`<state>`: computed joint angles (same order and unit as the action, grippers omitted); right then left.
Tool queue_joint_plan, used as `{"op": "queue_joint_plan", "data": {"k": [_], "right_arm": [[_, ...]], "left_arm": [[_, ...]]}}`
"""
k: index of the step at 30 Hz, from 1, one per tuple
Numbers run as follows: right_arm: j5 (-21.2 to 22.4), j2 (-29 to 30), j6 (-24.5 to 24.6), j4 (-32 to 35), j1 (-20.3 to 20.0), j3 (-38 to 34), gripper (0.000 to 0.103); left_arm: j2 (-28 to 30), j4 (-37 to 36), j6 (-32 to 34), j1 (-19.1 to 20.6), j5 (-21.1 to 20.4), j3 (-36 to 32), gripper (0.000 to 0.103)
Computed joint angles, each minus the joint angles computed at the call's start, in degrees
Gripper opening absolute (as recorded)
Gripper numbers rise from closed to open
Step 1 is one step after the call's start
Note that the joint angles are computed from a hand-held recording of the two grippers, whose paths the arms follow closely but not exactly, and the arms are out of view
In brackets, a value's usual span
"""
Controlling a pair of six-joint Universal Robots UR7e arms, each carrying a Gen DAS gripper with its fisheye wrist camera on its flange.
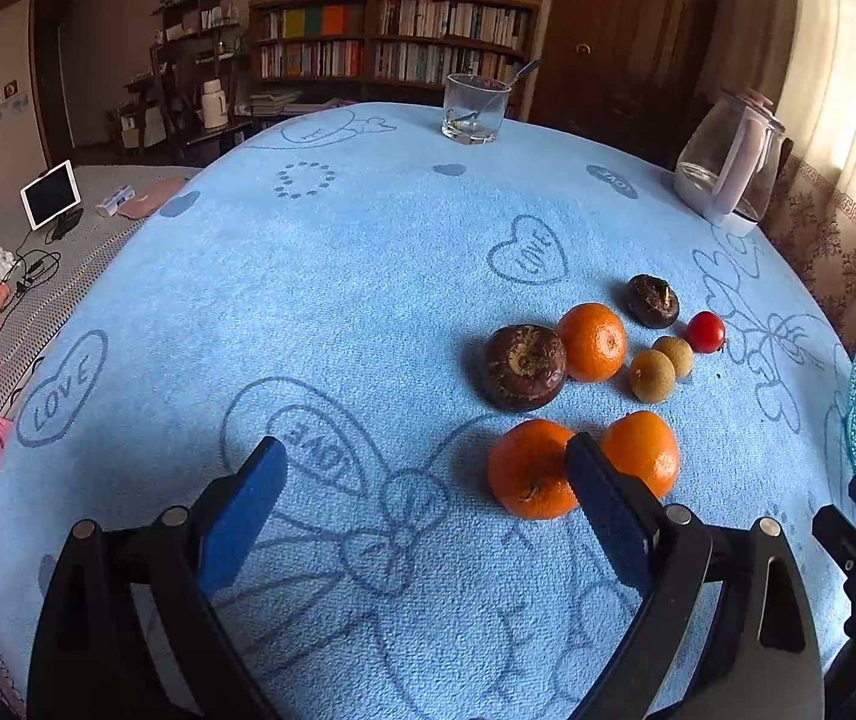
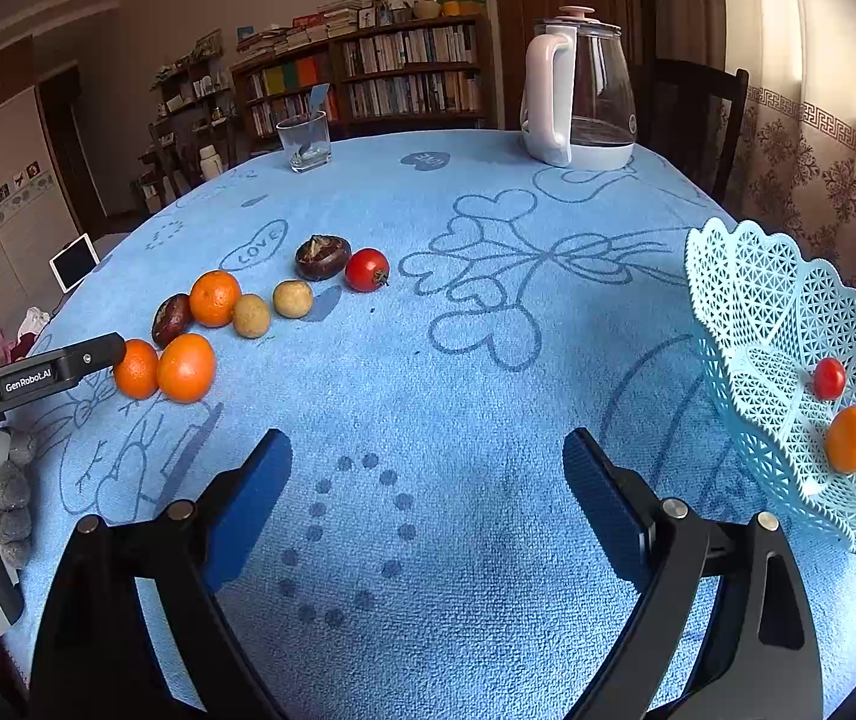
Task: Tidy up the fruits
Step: 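Grasp the tangerine with the left tool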
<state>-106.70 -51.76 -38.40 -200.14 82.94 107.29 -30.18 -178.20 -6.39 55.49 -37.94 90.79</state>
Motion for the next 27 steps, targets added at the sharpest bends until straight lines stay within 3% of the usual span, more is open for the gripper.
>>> {"op": "queue_joint_plan", "data": {"k": [4, 13, 16, 20, 24, 27], "right_arm": [[-0.1, 0.0, 0.0, 0.0, 0.0, 0.0, 0.093], [-0.5, 0.1, 0.1, 0.4, 0.1, -0.1, 0.093], [-0.5, 0.1, 0.1, 0.3, 0.1, -0.2, 0.093], [-0.6, 0.1, 0.1, 0.3, 0.1, -0.1, 0.093], [-0.9, 0.1, -0.1, 0.6, 0.2, -0.3, 0.093], [-0.1, -0.2, 0.7, 3.1, 0.4, -0.7, 0.093]], "left_arm": [[-1.3, -0.2, -1.2, -0.4, 1.9, 2.3, 0.093], [0.9, -1.5, -0.8, -1.3, 1.4, 0.8, 0.092], [2.3, 0.1, -0.9, -1.0, 0.1, -1.1, 0.081], [2.9, 4.5, -2.4, -0.1, -2.3, -3.2, 0.058], [1.9, 1.9, -2.0, 0.7, -7.2, -2.0, 0.04], [1.6, 1.0, -2.1, 0.7, -7.6, -1.4, 0.039]]}}
